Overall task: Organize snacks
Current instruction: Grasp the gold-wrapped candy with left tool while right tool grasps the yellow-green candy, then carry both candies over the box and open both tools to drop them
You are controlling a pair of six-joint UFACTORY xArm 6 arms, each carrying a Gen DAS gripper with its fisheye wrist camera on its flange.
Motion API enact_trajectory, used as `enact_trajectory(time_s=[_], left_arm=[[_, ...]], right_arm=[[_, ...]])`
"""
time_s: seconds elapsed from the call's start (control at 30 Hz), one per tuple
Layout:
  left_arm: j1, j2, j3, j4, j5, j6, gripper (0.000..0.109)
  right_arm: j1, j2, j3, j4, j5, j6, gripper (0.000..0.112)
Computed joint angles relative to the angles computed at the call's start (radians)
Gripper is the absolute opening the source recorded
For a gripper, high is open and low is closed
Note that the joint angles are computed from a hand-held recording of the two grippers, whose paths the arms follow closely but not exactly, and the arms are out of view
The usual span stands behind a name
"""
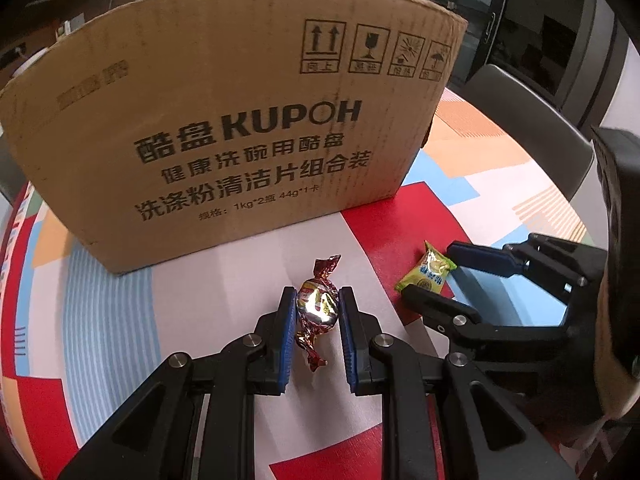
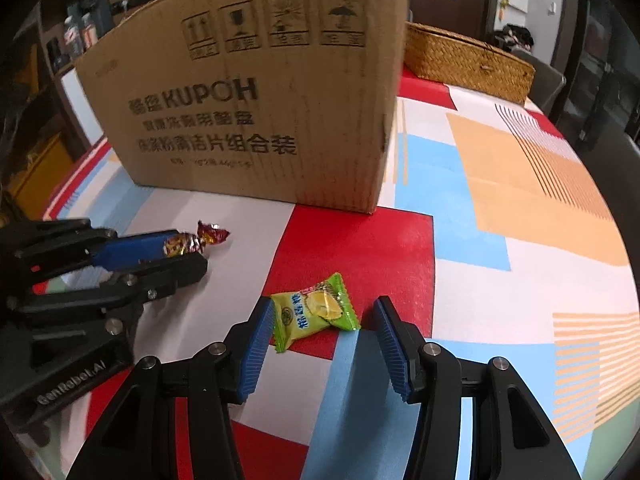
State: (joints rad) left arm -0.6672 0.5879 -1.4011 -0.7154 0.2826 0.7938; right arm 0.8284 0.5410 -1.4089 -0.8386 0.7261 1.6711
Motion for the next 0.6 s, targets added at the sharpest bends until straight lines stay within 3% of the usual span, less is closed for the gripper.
enact_trajectory(time_s=[0.07, 0.27, 0.6], left_arm=[[0.002, -0.017, 0.019, -0.026, -0.002, 0.024, 0.021], [0.002, -0.043, 0.050, -0.053, -0.013, 0.028, 0.021], [-0.001, -0.140, 0.141, -0.151, -0.059, 0.097, 0.021]], right_arm=[[0.016, 0.014, -0.024, -0.003, 0.034, -0.013, 0.042], [0.024, 0.020, -0.033, -0.011, 0.031, 0.004, 0.030], [0.050, -0.013, -0.027, -0.023, 0.051, 0.042, 0.029]])
